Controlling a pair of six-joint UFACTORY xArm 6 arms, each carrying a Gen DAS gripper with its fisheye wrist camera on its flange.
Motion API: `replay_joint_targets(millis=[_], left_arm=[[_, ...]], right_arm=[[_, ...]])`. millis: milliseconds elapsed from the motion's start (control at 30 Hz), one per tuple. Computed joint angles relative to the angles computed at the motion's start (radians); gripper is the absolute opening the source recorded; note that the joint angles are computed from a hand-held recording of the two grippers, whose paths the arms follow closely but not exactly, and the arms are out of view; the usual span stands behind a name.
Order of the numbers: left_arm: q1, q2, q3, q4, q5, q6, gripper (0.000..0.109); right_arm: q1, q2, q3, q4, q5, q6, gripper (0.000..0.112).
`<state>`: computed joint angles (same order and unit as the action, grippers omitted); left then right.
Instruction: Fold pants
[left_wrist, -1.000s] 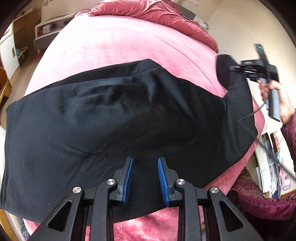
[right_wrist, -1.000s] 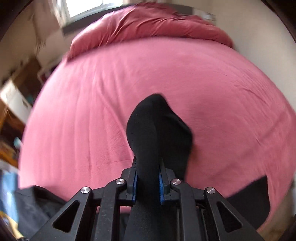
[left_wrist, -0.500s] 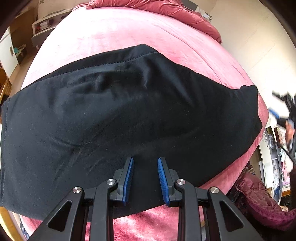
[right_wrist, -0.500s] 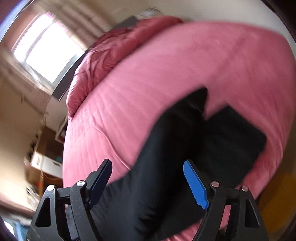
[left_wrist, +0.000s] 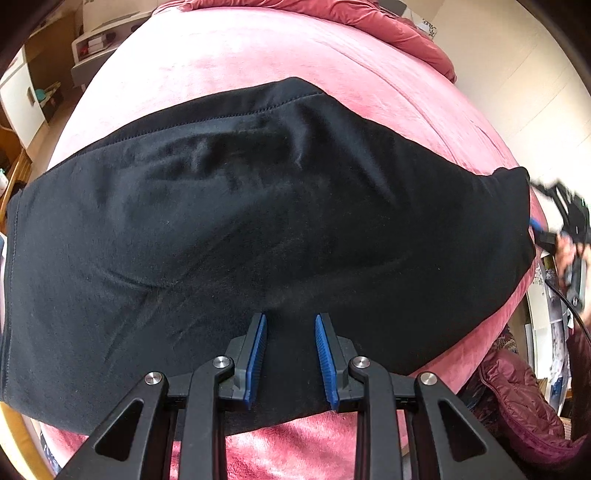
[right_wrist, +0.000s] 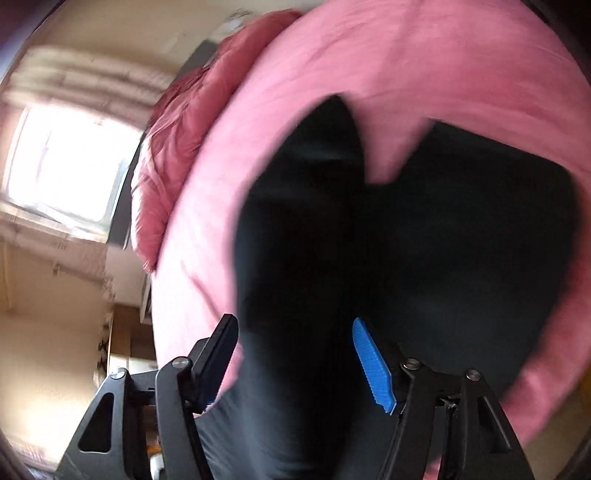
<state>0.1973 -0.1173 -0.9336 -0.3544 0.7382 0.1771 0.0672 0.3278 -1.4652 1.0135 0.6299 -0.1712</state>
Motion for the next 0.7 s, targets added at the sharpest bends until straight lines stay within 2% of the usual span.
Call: replay_joint_targets(millis=[100, 233, 333, 367, 433, 500, 567, 633, 667, 700], left_arm=[[-0.006, 0.01, -0.004, 0.002, -0.005, -0.009, 0.028], [0.008, 0.012, 0.011, -0.026, -0.017, 0.018, 0.028], [0.019, 0.012, 0.02, -0.043, -0.022, 0.038, 0.028], [0.022, 0.012, 0.023, -0.047, -0.022, 0.044, 0.028], [0.029, 0.008, 0.023, -0.055, -0.018, 0.054, 0.028], [0.033, 0.006, 0.03, -0.067, -0.022, 0.067, 0.028], [0.038, 0.004, 0.036, -0.079, -0.028, 0.08, 0.028], [0.043, -0.001, 0.045, -0.094, -0.033, 0.086, 0.028], [0.044, -0.005, 0.049, -0.097, -0.034, 0.087, 0.028], [0.046, -0.008, 0.054, -0.103, -0.036, 0.094, 0.028]], right_arm=[[0.07, 0.082, -0.144, -0.125, 0.02, 0.045, 0.066], [0.175, 0.275, -0.443, -0.366, 0.145, 0.187, 0.067], [0.259, 0.409, -0.648, -0.584, 0.255, 0.268, 0.073], [0.281, 0.424, -0.673, -0.635, 0.261, 0.28, 0.077], [0.3, 0.404, -0.641, -0.614, 0.227, 0.242, 0.077], [0.284, 0.362, -0.586, -0.455, 0.214, 0.155, 0.077], [0.264, 0.286, -0.473, -0.339, 0.148, 0.087, 0.077], [0.234, 0.201, -0.349, -0.289, 0.052, 0.074, 0.076], [0.212, 0.179, -0.309, -0.296, 0.006, 0.102, 0.074], [0.195, 0.153, -0.259, -0.299, -0.025, 0.123, 0.063]])
